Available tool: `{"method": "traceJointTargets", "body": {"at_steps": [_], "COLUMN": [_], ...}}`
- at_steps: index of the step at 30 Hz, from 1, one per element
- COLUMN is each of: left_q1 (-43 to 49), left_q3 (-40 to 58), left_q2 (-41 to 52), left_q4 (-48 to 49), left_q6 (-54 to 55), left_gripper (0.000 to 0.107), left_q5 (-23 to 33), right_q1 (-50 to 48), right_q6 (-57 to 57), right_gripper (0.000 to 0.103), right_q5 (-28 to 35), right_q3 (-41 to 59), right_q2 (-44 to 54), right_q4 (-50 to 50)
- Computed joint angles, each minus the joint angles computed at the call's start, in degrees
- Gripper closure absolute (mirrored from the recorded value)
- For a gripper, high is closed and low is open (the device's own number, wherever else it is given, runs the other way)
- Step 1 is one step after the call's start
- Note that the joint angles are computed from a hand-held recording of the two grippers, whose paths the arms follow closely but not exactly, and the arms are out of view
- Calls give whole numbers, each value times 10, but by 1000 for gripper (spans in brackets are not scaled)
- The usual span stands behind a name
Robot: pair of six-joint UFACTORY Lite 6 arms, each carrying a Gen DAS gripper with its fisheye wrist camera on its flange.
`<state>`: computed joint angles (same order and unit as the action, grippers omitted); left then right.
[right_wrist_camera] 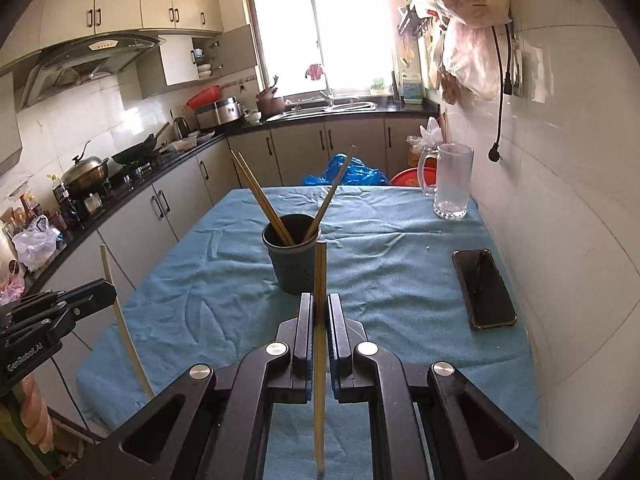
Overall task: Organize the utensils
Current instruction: 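Lift both held chopsticks upright and carry them toward the grey cup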
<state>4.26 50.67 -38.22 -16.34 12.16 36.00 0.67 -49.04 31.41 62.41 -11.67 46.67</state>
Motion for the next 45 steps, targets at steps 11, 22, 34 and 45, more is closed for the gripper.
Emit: {"method": "traceJointTargets", "body": {"at_steps": [11,22,34,45], "left_q1": [-1,49,11,33], "left_q3": [80,144,364,293], "left_q2": [70,374,691,615], "left_q4": [0,-101,-62,-70], "left_q6": [13,126,74,75], "left_gripper": [103,99,74,102], "left_q5": [-18,-36,-48,-83], "right_q1": [4,-19,-35,-26], "right_q6": [-3,-23,19,13], "right_gripper": [96,96,96,96], "right_q5": [5,44,76,74], "right_q3": [60,130,256,260], "right_q2": [39,144,272,282], "right_q4": [11,44,21,30]}}
